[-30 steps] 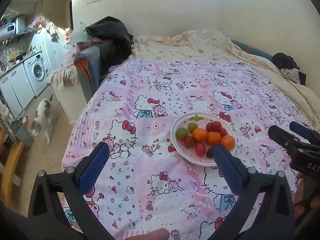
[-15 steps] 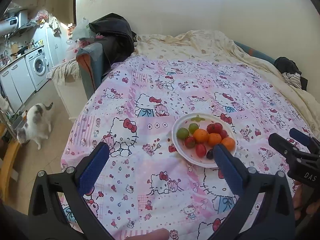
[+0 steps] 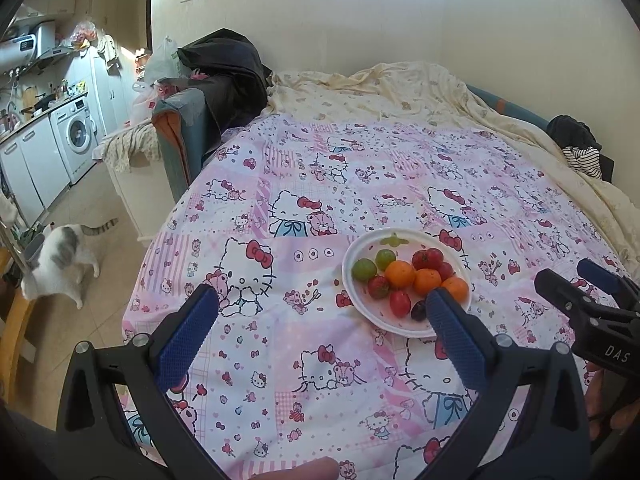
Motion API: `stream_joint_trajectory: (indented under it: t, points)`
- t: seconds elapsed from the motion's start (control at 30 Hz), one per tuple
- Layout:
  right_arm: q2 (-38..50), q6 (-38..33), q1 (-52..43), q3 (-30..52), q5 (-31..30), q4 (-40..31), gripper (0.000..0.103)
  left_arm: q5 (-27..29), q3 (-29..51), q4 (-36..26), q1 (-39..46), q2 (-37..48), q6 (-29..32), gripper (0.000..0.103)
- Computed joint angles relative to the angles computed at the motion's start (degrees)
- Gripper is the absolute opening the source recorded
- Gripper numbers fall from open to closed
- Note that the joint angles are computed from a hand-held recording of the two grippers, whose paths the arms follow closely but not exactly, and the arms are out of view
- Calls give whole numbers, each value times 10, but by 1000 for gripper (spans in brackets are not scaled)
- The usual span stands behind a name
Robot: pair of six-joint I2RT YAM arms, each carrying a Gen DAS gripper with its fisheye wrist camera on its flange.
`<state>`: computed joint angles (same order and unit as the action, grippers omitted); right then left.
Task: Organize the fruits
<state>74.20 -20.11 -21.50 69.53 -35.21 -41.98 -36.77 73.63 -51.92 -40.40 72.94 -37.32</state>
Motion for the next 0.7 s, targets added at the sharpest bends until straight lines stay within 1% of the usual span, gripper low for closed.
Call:
stream_joint_trajectory:
  t: [0.6,0.7]
  points:
    - [-6,-3,6,-9,14,8,103,0,-2,-1,0,-2,-6,103]
    - [-6,-2,7,-10,13,6,103,11,-3,-4,5,-2,-12,103]
